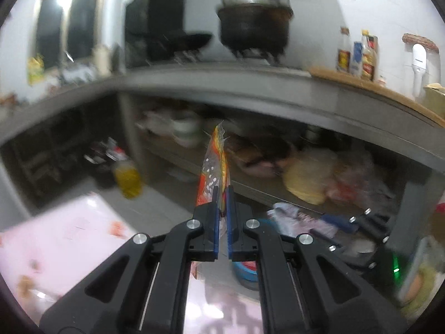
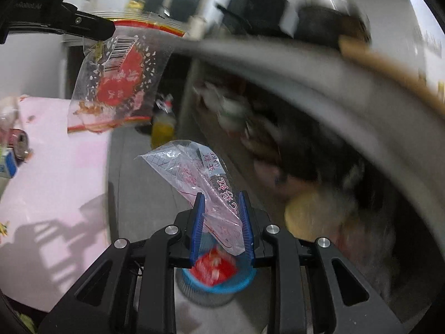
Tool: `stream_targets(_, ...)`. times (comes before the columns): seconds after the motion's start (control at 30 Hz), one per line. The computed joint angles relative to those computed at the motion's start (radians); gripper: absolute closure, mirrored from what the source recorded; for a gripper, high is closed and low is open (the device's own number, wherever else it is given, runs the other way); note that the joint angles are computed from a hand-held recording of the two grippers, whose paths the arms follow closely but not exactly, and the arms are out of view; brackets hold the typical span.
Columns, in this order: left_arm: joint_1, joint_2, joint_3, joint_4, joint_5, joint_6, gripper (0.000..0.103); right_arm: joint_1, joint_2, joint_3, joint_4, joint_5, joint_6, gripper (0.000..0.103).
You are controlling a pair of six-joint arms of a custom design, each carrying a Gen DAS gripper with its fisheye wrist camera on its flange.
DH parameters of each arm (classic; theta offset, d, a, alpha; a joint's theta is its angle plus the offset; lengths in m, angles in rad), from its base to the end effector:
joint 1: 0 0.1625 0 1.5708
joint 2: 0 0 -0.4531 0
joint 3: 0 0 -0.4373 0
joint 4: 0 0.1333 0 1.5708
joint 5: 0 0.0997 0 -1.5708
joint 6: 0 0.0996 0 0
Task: Collect trash
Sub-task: 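Carry both bags to the blue wastebasket and open both tools over it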
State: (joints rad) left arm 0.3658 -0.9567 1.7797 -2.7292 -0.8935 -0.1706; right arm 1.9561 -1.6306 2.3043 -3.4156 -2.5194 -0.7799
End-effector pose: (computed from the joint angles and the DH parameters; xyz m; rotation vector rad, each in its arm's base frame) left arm -0.5633 -0.4253 0.1717 1.1805 2.3969 -0.9452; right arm 0.2015 -0.3574 0.4112 0.4832 -1.8578 0.9988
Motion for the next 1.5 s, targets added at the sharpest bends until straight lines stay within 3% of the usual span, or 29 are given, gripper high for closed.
stream_targets(0.2,0.102,0.170,-0.169,0.151,-0.244,-0.120,0.100,-0.212,-0.150,0.048,0.210,0.082,0.217,0.078)
stream_targets(0.37,0.176,0.285,-0.280,0.247,-0.409,-0.211,0.100,-0.397,-0.222,0.045,0.369,0.222,0.369,0.078)
stream_targets(0.53,0.233,0.425,-0.414,0.355,-0.467,-0.259,0.100,-0.556,-0.219,0.019,0.471,0.373,0.486,0.078)
stream_targets(0.77,0.277,0.573,-0.575,0.483,-0.455,-0.296,0.099,-0.709,-0.110,-0.041,0.472,0.524,0.558,0.078)
stream_targets(0.83,0.281,0.609,-0.623,0.536,-0.426,-0.309,0.085,-0.754,-0.066,-0.062,0.447,0.593,0.565,0.074)
stream_targets(0.87,0.284,0.622,-0.639,0.554,-0.413,-0.318,0.069,-0.770,-0.050,-0.072,0.450,0.620,0.570,0.062)
stream_targets(0.9,0.285,0.633,-0.650,0.566,-0.393,-0.327,0.059,-0.792,-0.030,-0.082,0.452,0.650,0.573,0.056)
stream_targets(0.93,0.286,0.629,-0.646,0.572,-0.374,-0.332,0.057,-0.814,-0.004,-0.091,0.439,0.675,0.572,0.052)
stream_targets(1.07,0.281,0.609,-0.617,0.560,-0.339,-0.349,0.053,-0.836,0.037,-0.089,0.403,0.663,0.583,0.052)
stream_targets(1.27,0.255,0.538,-0.544,0.514,-0.274,-0.317,0.048,-0.838,-0.015,-0.034,0.381,0.673,0.574,0.052)
stream_targets(1.5,0.209,0.408,-0.400,0.408,-0.263,-0.283,0.041,-0.748,-0.110,0.023,0.390,0.614,0.517,0.052)
